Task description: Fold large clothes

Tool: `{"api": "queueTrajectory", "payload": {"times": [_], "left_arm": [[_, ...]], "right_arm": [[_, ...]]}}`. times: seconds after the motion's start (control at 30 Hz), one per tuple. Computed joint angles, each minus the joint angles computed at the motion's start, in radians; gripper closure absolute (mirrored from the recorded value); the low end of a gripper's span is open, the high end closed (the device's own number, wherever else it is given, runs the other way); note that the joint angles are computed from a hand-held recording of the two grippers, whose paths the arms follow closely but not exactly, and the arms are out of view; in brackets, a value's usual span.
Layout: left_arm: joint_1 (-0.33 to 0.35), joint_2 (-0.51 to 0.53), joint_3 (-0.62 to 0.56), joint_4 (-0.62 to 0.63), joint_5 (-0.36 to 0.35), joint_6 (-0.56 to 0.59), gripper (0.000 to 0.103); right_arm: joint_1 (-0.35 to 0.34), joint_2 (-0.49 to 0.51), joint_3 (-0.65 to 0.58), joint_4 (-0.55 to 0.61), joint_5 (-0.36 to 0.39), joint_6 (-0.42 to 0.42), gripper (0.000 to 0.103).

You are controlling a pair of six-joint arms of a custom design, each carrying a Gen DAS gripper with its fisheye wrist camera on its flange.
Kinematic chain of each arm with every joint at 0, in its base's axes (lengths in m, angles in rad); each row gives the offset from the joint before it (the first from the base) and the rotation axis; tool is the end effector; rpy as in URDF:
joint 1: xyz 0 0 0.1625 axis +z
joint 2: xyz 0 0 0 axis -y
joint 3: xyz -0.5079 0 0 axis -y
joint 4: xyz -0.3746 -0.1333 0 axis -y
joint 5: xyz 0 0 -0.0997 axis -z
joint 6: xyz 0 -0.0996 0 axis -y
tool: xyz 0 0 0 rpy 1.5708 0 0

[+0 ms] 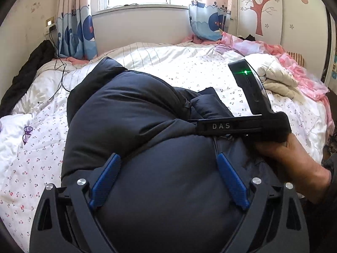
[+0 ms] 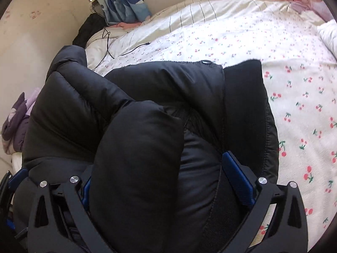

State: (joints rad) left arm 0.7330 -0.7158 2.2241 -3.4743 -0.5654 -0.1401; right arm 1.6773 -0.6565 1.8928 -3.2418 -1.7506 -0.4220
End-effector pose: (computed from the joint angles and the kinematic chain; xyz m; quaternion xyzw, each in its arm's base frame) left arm -0.2404 -0.5090 0.1111 0.2048 0.8398 -0.3738 0.3363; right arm 0.1847 -0.6410 0.0718 0.2353 -0.9438 0.1983 0.1203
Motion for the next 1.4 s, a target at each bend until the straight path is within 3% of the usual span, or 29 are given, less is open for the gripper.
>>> {"api": "queueTrajectory", "payload": {"times": [0.3, 0.47, 0.53, 0.6, 0.7, 0.77, 0.83, 0.9, 0.97, 1.07, 1.13, 1.27, 1.4], "left_arm": [[-0.019, -0.025, 0.017, 0.05, 0.024, -0.024, 0.012], [-0.026, -0.036, 0.031, 0.054, 0.044, -0.039, 0.012], [-0.028, -0.037, 0.032, 0.054, 0.049, -0.041, 0.012], [-0.03, -0.039, 0.032, 0.07, 0.053, -0.044, 0.012], [-0.03, -0.035, 0.026, 0.124, 0.06, -0.06, 0.012], [-0.026, -0.033, 0.023, 0.151, 0.069, -0.07, 0.011], [-0.024, -0.045, 0.024, 0.156, 0.055, -0.073, 0.011], [-0.022, -0.089, 0.048, 0.102, -0.01, -0.064, 0.012], [-0.005, -0.154, 0.087, -0.03, -0.102, -0.076, 0.012], [0.046, -0.26, 0.137, -0.138, -0.146, -0.175, 0.012], [0.1, -0.322, 0.156, -0.124, -0.171, -0.289, 0.012], [0.305, -0.376, 0.13, 0.03, -0.443, -0.503, 0.011], [0.395, -0.296, 0.105, -0.083, -0.679, -0.472, 0.007]], "right_arm": [[-0.002, -0.059, -0.004, 0.094, 0.053, 0.064, 0.006], [-0.001, -0.164, 0.2, -0.194, 0.177, -0.037, 0.006], [0.015, -0.166, 0.231, -0.199, 0.123, -0.066, 0.006], [0.029, -0.124, 0.216, -0.101, -0.014, -0.08, 0.006], [0.043, -0.086, 0.192, -0.062, -0.083, -0.086, 0.006], [0.056, -0.1, 0.169, -0.001, -0.104, -0.069, 0.006], [0.046, -0.133, 0.186, -0.009, -0.055, -0.058, 0.006], [0.036, -0.158, 0.206, -0.066, 0.005, -0.053, 0.006], [0.038, -0.173, 0.193, -0.102, 0.013, -0.035, 0.006], [0.035, -0.187, 0.132, -0.032, 0.026, 0.029, 0.006], [0.027, -0.181, 0.078, 0.052, 0.038, 0.092, 0.006], [0.015, -0.127, -0.009, 0.175, 0.024, 0.162, 0.006], [0.002, -0.071, -0.011, 0.122, 0.026, 0.158, 0.006]]}}
